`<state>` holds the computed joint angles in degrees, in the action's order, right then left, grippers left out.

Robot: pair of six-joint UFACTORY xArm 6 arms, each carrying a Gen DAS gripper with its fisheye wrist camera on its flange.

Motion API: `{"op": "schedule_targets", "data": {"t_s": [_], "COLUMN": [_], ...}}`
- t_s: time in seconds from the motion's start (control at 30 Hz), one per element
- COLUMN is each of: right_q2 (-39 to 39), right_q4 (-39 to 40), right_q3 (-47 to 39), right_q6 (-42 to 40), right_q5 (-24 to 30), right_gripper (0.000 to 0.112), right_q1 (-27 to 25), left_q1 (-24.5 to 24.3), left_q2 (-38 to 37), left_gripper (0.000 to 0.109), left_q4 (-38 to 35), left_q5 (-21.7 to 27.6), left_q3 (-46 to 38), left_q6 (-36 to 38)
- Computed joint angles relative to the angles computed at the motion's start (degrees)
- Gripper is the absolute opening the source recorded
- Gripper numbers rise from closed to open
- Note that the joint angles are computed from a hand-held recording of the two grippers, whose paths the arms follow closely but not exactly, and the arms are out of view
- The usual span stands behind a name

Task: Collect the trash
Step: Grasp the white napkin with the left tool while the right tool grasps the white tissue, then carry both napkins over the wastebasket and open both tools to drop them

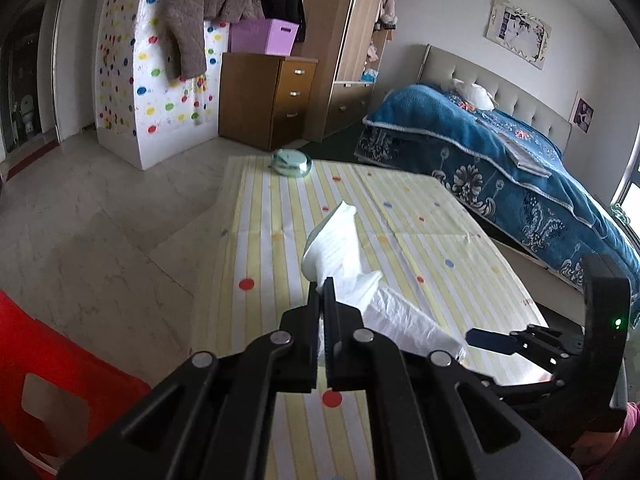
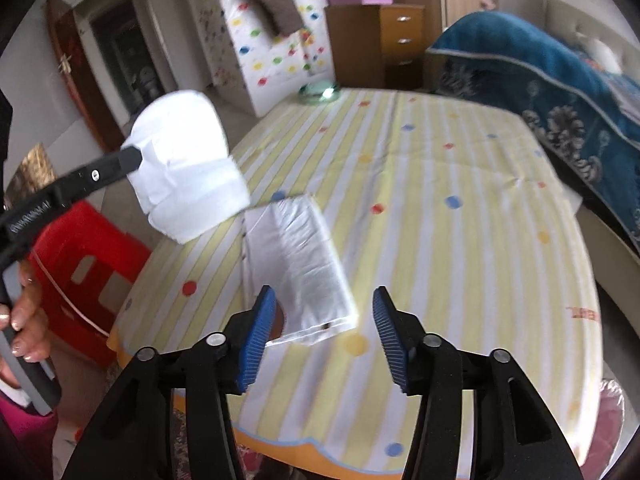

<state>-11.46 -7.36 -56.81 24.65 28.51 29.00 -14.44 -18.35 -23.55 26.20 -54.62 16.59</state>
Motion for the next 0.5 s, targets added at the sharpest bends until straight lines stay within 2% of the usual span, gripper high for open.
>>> {"op": "schedule_targets", "data": {"t_s": [0.07,0.23,0.3,0.37,0.43,0.5], "right_q2": [2.2,4.5,4.4,3.8,2.7,1.3], "right_q4": [-1.3,-5.9,-6.8,-6.8,-6.6,-8.0], "right_q3": [-1.6,-3.5,-3.3,-2.5,-1.0,0.7], "right_q6": [-0.4,0.9,1.1,0.1,-0.8,0.4], "right_q5": [0.9,2.5,2.5,2.1,1.5,1.1], "right_gripper": [0.063,0.064,0.057,0.039,0.027,0.021], "right_q1": [0.5,1.5,2.4,2.7,3.1,3.5], "left_q1": [0.2,0.5,0.5,0.3,0.2,0.1], "left_q2": [0.3,0.2,-0.1,-0.2,-0.3,-0.6], "left_gripper": [0.000,0.000,0.000,0.000,0.000,0.000], "left_q4": [-1.1,-1.4,-0.9,-0.2,0.6,1.4], "left_q5": [0.4,0.6,0.4,0.5,0.3,0.3], "left_q3": [0.1,0.7,1.1,1.3,1.6,2.0], "left_q6": [0.5,0.8,0.6,0.0,-0.7,-1.5]}}
